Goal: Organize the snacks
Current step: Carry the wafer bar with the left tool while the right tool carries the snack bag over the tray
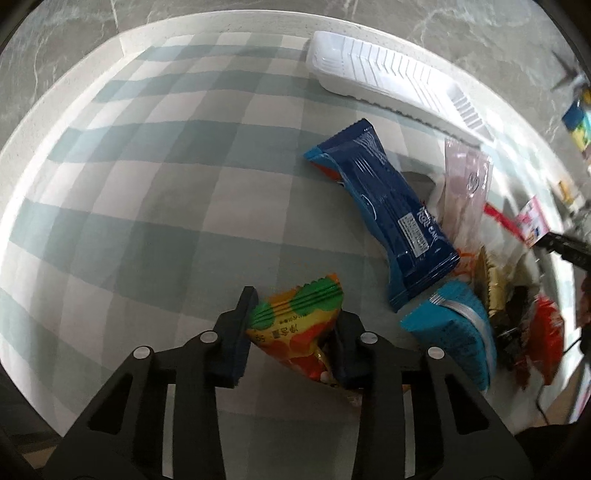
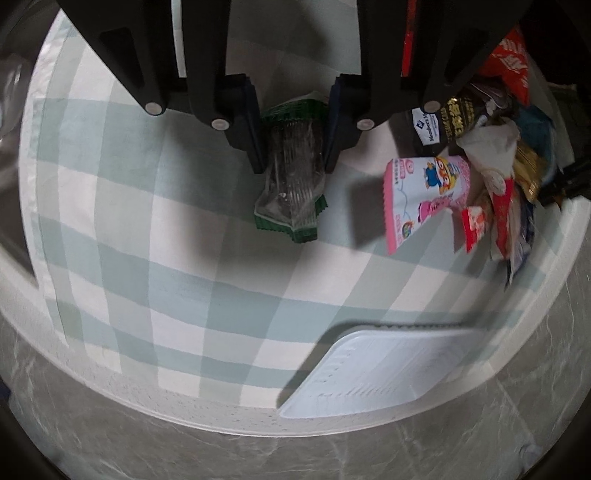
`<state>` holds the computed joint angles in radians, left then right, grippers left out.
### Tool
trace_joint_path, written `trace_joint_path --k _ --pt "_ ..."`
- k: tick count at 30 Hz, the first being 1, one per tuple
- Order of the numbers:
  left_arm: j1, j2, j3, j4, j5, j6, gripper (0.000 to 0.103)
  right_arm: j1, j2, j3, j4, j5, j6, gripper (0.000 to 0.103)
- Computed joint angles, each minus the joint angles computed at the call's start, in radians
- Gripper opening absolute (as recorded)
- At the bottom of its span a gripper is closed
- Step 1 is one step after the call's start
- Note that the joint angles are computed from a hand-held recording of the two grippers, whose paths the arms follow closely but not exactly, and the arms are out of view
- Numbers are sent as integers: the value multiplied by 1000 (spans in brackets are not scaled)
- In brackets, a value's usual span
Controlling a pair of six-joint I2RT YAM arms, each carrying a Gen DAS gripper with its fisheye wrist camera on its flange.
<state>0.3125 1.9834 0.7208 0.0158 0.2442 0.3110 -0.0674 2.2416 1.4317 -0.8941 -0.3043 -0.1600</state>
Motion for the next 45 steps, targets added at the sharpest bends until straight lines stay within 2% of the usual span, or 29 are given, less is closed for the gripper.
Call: trace_joint_path --k 8,16,27,35,45 --pt "55 26 71 -97 87 -6 30 -102 52 28 6 -152 128 29" --pt "88 25 135 -167 151 -27 30 -161 24 -25 59 -277 243 26" --pt "91 -5 232 -267 225 -36 30 -172 2 8 79 -378 333 26" --pt "33 40 432 -377 301 -80 31 -146 68 143 47 -455 366 26" --pt "-89 244 842 -507 303 -147 31 -84 254 432 -14 -528 421 26"
